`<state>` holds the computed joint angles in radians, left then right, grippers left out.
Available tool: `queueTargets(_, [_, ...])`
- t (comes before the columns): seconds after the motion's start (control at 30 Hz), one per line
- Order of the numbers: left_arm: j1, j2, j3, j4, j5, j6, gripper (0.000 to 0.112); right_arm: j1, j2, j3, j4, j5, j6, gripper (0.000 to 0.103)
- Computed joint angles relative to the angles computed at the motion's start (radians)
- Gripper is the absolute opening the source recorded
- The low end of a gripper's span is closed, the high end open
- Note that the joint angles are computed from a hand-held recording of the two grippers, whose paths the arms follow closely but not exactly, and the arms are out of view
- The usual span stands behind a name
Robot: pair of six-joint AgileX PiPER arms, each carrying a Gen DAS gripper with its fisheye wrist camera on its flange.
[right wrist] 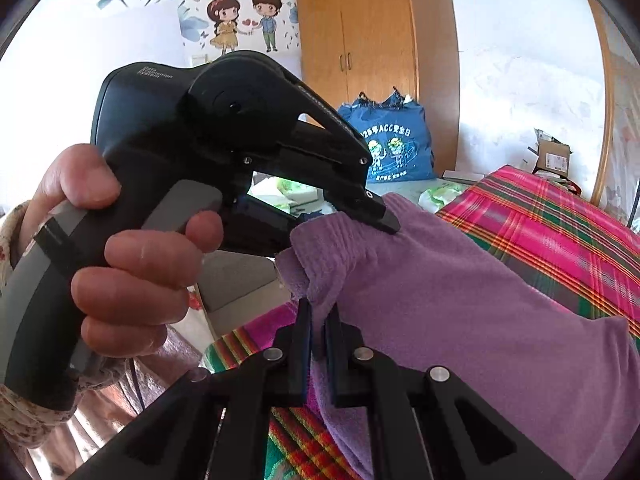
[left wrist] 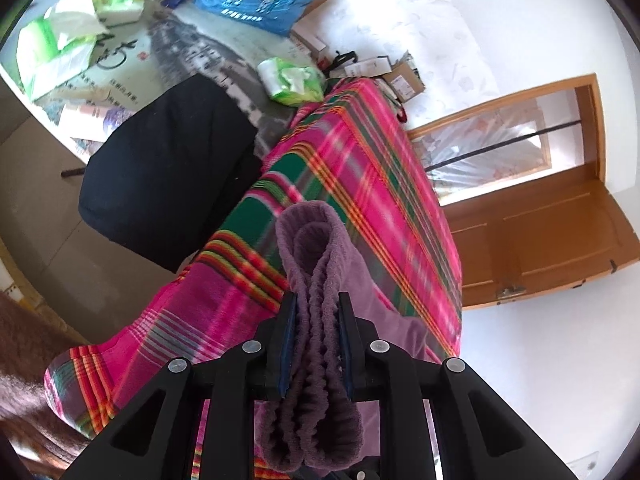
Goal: Fold clothes
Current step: 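Lift the waistband with the left gripper while the right gripper holds the fabric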
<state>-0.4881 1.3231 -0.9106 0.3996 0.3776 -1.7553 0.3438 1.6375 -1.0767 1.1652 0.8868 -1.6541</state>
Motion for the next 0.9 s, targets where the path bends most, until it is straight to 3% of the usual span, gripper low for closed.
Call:
queueTargets(0.27, [-0.102, 0.037, -0.118, 0.144, 0.097, -0.11, 0.02, -0.087, -0.022, -0.021, 0.01, 0.089, 0.017, 0.006])
queueTargets(0.6, [-0.177, 0.118, -0.27, 0.169, 0.19, -0.095, 0.02, -0.193, -0.02, -0.08, -0.001, 0.17, 0.056, 0.006])
queueTargets(0.9, [-0.213, 0.184, -0.379, 0.169, 0.223, -0.066, 0.02, -0.257, -0.017, -0.106, 0.009, 0.205, 0.06, 0.006])
